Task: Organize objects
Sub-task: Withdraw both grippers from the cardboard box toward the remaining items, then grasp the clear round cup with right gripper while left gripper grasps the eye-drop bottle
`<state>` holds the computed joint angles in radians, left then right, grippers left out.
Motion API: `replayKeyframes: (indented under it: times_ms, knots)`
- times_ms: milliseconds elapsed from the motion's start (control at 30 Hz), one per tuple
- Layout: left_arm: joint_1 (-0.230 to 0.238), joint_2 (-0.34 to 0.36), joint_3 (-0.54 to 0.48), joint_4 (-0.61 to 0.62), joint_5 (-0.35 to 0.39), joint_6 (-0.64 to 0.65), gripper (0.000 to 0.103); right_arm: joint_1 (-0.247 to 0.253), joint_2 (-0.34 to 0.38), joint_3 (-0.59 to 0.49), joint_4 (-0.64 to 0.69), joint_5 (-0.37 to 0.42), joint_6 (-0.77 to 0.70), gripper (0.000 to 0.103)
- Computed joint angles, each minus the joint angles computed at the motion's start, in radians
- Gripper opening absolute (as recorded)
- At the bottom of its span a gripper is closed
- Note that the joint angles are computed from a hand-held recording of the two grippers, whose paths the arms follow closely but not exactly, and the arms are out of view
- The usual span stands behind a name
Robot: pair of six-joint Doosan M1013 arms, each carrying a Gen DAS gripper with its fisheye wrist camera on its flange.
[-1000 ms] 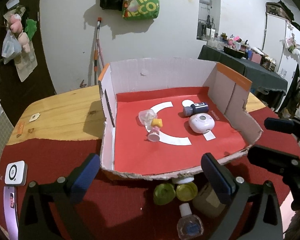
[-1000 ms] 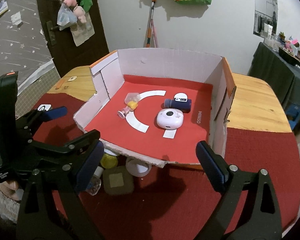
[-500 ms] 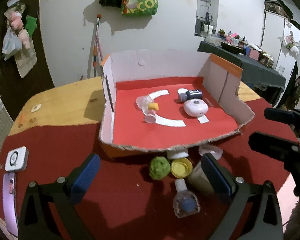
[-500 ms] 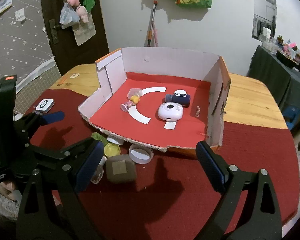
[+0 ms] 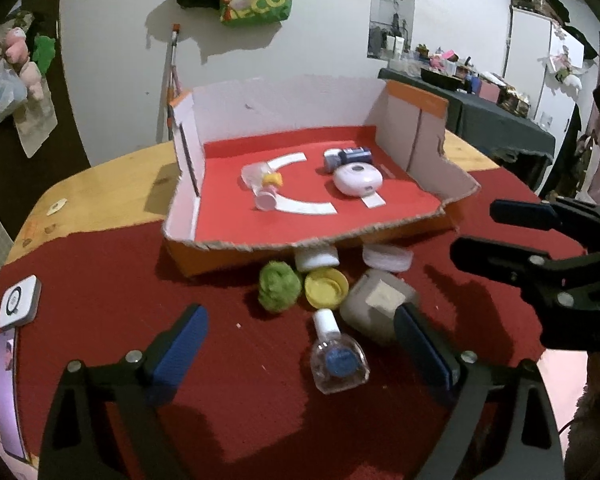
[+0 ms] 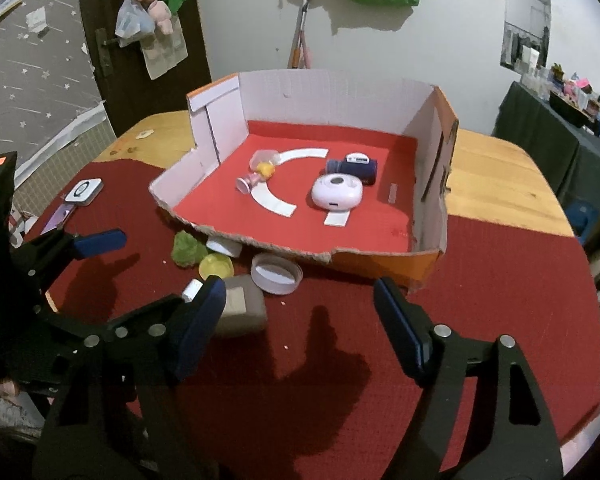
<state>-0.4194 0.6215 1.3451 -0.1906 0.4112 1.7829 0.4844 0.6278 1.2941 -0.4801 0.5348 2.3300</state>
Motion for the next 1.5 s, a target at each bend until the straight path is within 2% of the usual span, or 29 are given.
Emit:
replayKeyframes:
  times_ms: [167,267,400,533,1033,1200,1333,1500]
  knots:
    - [0.001,0.004,0.009,-0.021,0.011,0.007,0.095,-0.002,0.0,0.01,0.01,0.004,0.001,0.076]
    - [0.002,0.011,0.008,-0.021,0.024,0.0,0.09,-0.002,0.003,0.012,0.014,0.008,0.002,0.076]
    - [0.001,0.017,0.009,-0.011,0.034,-0.011,0.088,-0.007,0.012,0.008,0.049,0.009,-0.021,0.076]
    - [0.002,0.022,0.009,-0.024,0.044,0.001,0.085,-0.014,0.021,0.0,0.091,-0.002,-0.044,0.072]
    - [0.009,0.028,0.007,0.008,0.047,-0.022,0.081,-0.034,0.09,-0.087,0.239,0.002,-0.153,0.07]
    - [0.011,0.032,-0.001,-0.03,0.056,0.013,0.073,-0.041,0.097,-0.092,0.281,-0.01,-0.176,0.069]
    - [0.006,0.028,0.006,-0.09,0.054,0.094,0.068,-0.053,0.092,-0.082,0.381,-0.031,-0.249,0.056]
    - [-0.002,0.025,0.01,-0.069,0.048,0.096,0.062,-0.056,0.092,-0.082,0.41,-0.032,-0.271,0.054]
